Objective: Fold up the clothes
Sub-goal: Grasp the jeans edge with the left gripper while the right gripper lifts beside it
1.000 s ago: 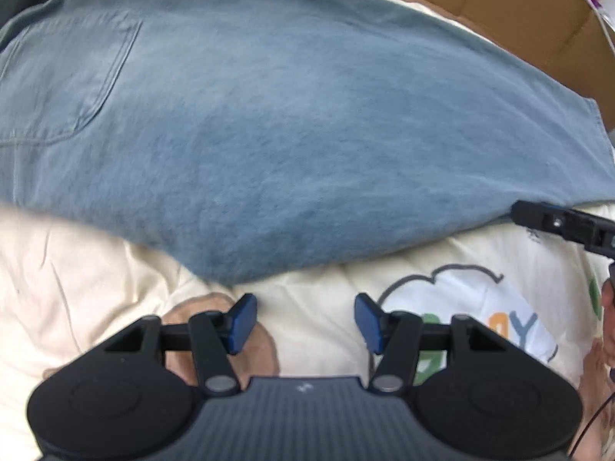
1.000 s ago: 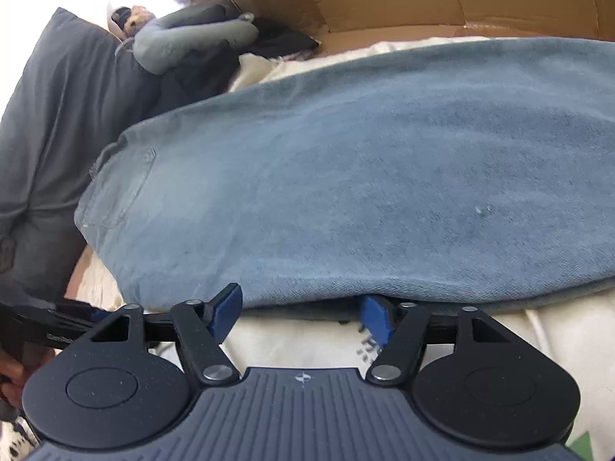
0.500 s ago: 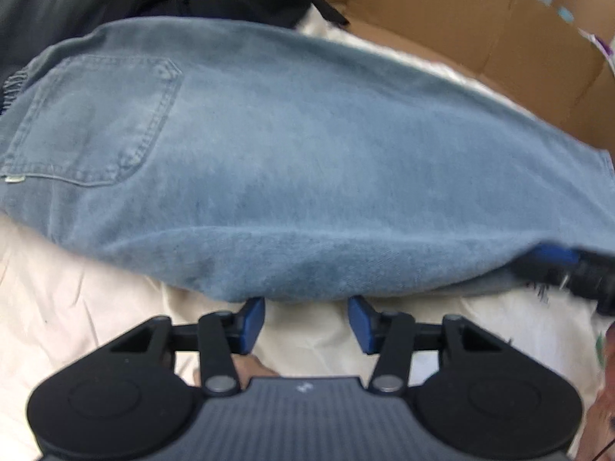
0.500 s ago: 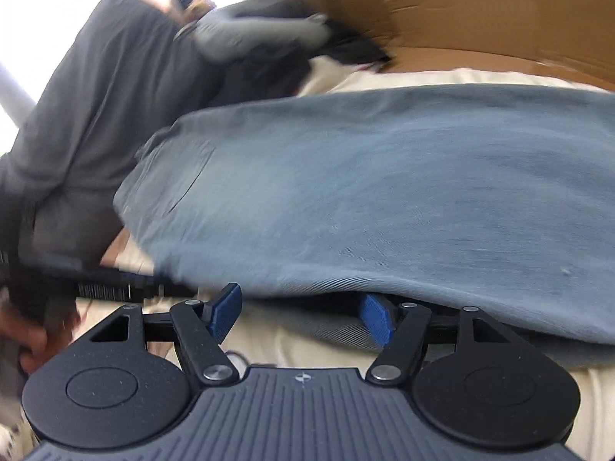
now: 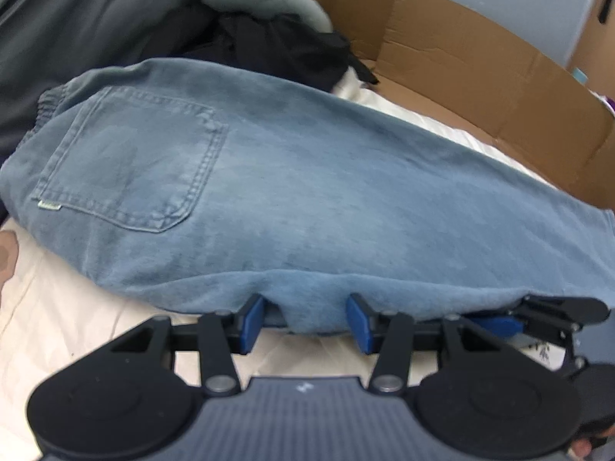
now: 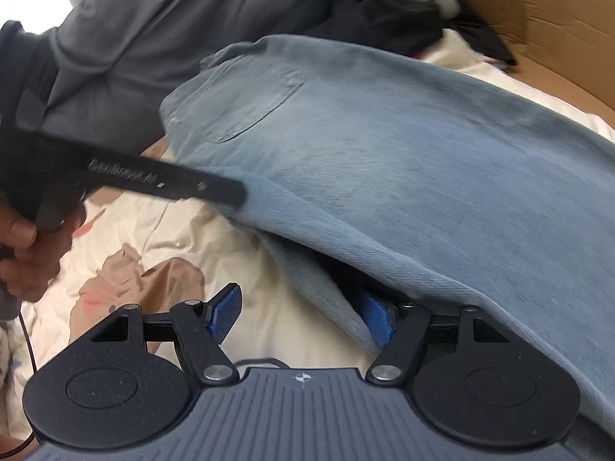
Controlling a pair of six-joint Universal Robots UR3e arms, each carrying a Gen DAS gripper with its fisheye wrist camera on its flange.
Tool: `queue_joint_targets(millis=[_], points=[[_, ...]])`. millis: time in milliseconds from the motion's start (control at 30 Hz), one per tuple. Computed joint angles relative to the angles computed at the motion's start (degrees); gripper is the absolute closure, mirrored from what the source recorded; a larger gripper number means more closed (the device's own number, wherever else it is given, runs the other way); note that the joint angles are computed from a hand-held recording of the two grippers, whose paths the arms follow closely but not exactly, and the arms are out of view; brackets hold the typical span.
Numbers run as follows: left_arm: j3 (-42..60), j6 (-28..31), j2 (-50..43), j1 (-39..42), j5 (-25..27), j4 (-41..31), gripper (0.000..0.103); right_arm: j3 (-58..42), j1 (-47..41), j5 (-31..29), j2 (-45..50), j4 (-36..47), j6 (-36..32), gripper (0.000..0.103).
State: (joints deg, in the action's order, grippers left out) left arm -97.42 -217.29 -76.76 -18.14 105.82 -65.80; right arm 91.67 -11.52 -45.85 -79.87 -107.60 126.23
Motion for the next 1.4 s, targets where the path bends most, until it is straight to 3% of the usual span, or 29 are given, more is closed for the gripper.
queue_joint_targets(millis=[333,567,767,900,1100,1133,1200,1233,1267,1400], points=[[-6.5,0.8,7.7,5.0,-1.4,1.5,0.049,3.9,8.5,0.0,2.0,-14.4,9.1,0.03],[-11.7,1.0,18.1,10.5,-3.2,-7.2,0.049,0.8,12.5,0.8,4.1,-16.8,15.1,0.03],[-14.6,1.4,23.8,12.9,-4.6,-9.9,0.049,1.7,14.6,2.2,2.8,-16.4,16.1,0.03],[-16.1,2.6,26.7,15.3,-5.5,-10.7,0.049,3.4,15.7,1.0,2.0,-19.4,17.3,0.028],[-16.9,4.0,29.4,18.7,-6.4,-11.4,0.049,7.2,18.1,-5.3,1.8,-32.7,25.1,0.032],[-17.0,4.1,29.7,19.0,-6.4,-11.4,0.049,6.9,18.9,-6.3,2.1,-33.7,25.5,0.034],[-17.4,4.3,30.2,19.7,-6.5,-11.6,0.049,5.9,20.3,-8.1,3.0,-34.2,26.0,0.056],[-17.5,4.4,30.6,20.1,-6.6,-11.8,0.049,5.3,20.9,-9.3,3.4,-34.2,26.9,0.061],[-17.5,4.4,31.0,20.4,-6.4,-12.2,0.049,4.8,21.1,-10.4,3.7,-33.9,28.2,0.076],[-17.6,4.9,32.6,21.3,-6.1,-13.7,0.049,4.6,19.8,-9.3,3.1,-30.8,28.3,0.081]])
